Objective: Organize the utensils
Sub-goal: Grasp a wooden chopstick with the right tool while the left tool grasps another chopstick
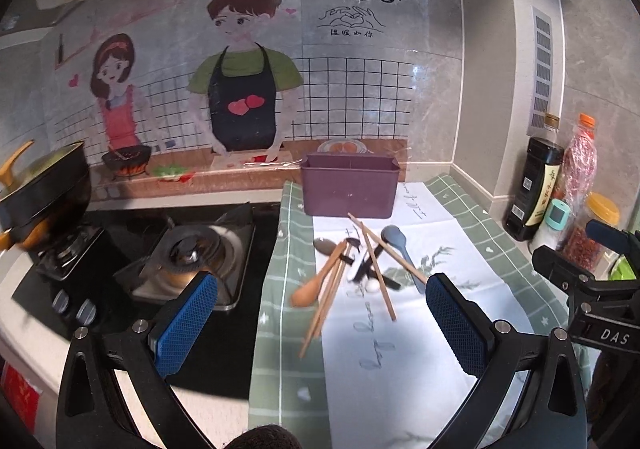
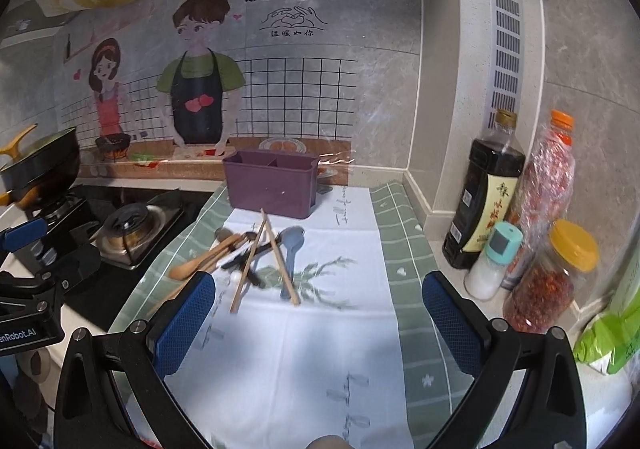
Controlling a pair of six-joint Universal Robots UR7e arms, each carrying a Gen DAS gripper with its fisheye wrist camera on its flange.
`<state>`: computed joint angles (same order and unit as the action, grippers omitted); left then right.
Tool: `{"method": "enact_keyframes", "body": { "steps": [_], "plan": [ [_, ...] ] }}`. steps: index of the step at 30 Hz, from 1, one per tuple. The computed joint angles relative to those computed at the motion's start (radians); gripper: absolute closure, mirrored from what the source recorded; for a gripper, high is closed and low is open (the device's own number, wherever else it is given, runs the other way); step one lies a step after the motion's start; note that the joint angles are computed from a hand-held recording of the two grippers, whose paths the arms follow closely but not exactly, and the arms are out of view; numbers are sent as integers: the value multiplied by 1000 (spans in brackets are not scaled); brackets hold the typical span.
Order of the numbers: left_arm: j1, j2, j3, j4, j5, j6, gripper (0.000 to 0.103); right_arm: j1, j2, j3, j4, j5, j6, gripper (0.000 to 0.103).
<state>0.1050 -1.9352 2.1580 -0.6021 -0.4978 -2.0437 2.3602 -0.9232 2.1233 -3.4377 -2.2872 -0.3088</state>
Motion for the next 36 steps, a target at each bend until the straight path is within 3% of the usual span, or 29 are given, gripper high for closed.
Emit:
{"method": "enact_keyframes", "body": {
  "steps": [4,8,14,20,22,24,28,32,34,36],
  "plan": [
    [110,-75,-5,-150,85,229,0,-12,76,-104,48,-16,15,0],
    [224,-132,1,-364,123,504,0,-27,154,-211,155,-32,63,0],
    [352,-168,7,-497,158,720,0,-60,242,-318,307,-22,145,0],
    [463,-186,77,-835,139,1058,0,-93,315,-391,391,-19,139,1],
    [500,-183,96,-991,89,1173,0,-105,333,-424,429,-13,141,2],
    [542,-179,108,-1132,27,1260,0,-118,354,-466,484,-12,132,13],
    [560,-171,130,-1172,52,1233,0,-137,400,-549,572,-4,92,23],
    [543,-180,128,-1093,61,1121,0,-163,430,-626,694,54,55,70],
    [517,-195,119,-997,73,1026,0,-174,448,-652,715,79,-4,70],
    [485,-207,106,-865,97,886,0,-185,464,-673,738,105,-71,77]
  ]
}}
